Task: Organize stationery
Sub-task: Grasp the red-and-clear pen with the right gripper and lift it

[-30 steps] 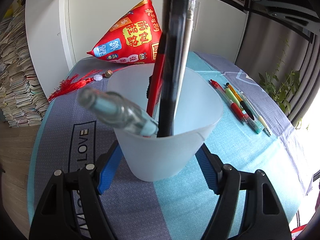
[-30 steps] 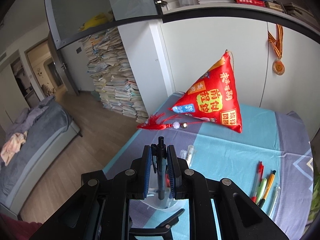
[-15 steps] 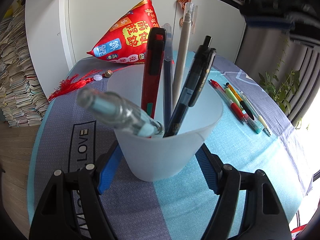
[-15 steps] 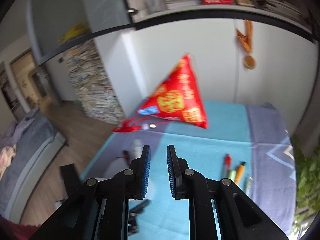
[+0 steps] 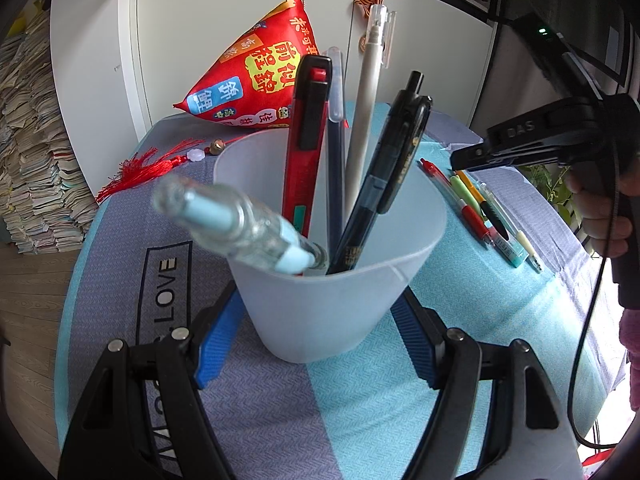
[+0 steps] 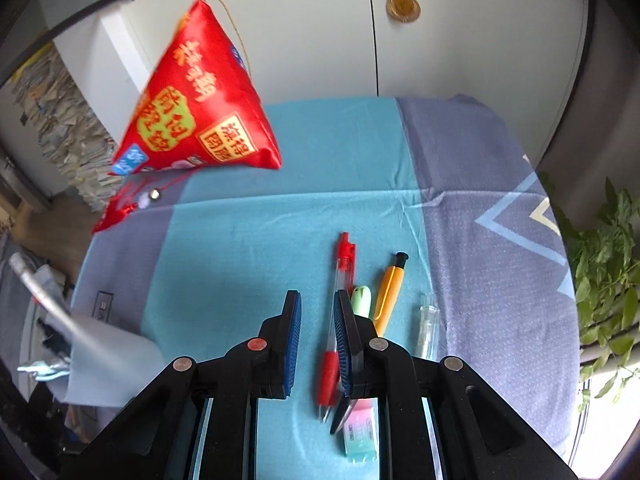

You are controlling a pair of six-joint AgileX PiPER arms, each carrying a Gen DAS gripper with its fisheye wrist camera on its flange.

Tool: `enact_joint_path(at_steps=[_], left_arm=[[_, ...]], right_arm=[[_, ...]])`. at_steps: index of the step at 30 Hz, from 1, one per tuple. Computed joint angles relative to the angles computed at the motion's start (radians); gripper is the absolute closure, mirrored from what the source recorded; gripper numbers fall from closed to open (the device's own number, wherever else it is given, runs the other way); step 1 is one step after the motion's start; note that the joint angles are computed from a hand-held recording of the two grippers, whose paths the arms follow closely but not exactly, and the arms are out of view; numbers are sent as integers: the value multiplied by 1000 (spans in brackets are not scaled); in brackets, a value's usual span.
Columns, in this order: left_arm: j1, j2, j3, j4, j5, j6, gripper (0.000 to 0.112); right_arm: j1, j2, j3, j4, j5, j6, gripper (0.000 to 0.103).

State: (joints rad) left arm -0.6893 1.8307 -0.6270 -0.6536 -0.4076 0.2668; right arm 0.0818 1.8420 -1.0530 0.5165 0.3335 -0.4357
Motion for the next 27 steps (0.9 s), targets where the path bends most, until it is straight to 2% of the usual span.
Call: enact_joint_path(at_steps=[6, 8, 18, 22, 24, 27], left_arm=[[0, 0, 0, 0, 0, 1, 39], [0, 0, 0, -1, 0, 1, 39], [0, 0, -1, 0, 1, 1, 39], [1, 1, -2, 1, 2, 1, 39], [1, 0, -1, 0, 3, 0, 39], [-2, -2, 1, -4, 4, 3, 39]], right_arm=[[3, 98, -117, -181, 42, 194, 84], [1, 119, -143, -205, 55, 217, 81], [18, 206, -250, -340, 113, 350, 81], [53, 217, -258, -464, 88, 452, 81], [73, 212, -249, -520, 79, 491, 88], [75, 164, -181, -405, 32, 390, 88]])
